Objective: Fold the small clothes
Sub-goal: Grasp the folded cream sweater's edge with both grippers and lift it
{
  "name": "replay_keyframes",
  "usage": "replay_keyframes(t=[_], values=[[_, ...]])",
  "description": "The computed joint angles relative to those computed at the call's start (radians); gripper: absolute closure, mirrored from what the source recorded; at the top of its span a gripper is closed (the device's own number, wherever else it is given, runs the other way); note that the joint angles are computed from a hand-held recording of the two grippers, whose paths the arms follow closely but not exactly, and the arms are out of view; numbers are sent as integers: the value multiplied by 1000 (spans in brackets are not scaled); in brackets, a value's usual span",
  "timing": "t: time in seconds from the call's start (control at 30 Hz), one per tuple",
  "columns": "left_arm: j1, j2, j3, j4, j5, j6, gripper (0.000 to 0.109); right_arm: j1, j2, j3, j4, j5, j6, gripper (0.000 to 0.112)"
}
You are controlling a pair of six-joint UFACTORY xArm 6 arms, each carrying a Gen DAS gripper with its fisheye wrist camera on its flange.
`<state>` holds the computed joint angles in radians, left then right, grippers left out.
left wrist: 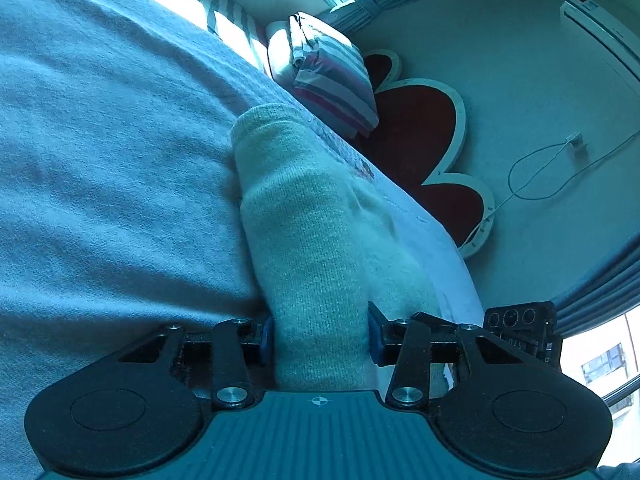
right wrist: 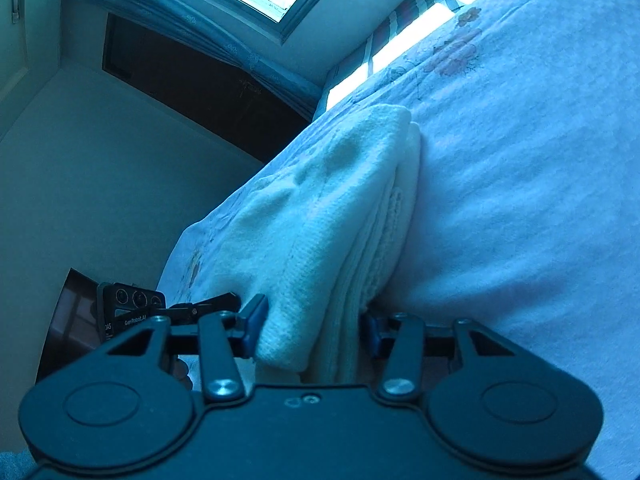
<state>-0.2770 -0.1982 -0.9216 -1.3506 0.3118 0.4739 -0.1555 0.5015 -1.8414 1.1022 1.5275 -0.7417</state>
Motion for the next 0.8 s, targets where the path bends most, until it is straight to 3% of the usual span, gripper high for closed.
replay_keyframes(t=[0.17, 0.4, 0.63, 0.8], values=[[-31, -13, 8, 196, -67, -162, 72, 18, -75, 73, -40, -69, -29, 80], [-39, -101, 14, 393, -82, -301, 72, 26, -223, 185, -13, -122, -101, 82], [1, -257, 47, 603, -3, -450, 72, 5, -361, 252, 22, -87, -112, 82], [62, -398, 107, 675, 73, -492, 72, 33, -443, 301, 39, -85, -100, 82]])
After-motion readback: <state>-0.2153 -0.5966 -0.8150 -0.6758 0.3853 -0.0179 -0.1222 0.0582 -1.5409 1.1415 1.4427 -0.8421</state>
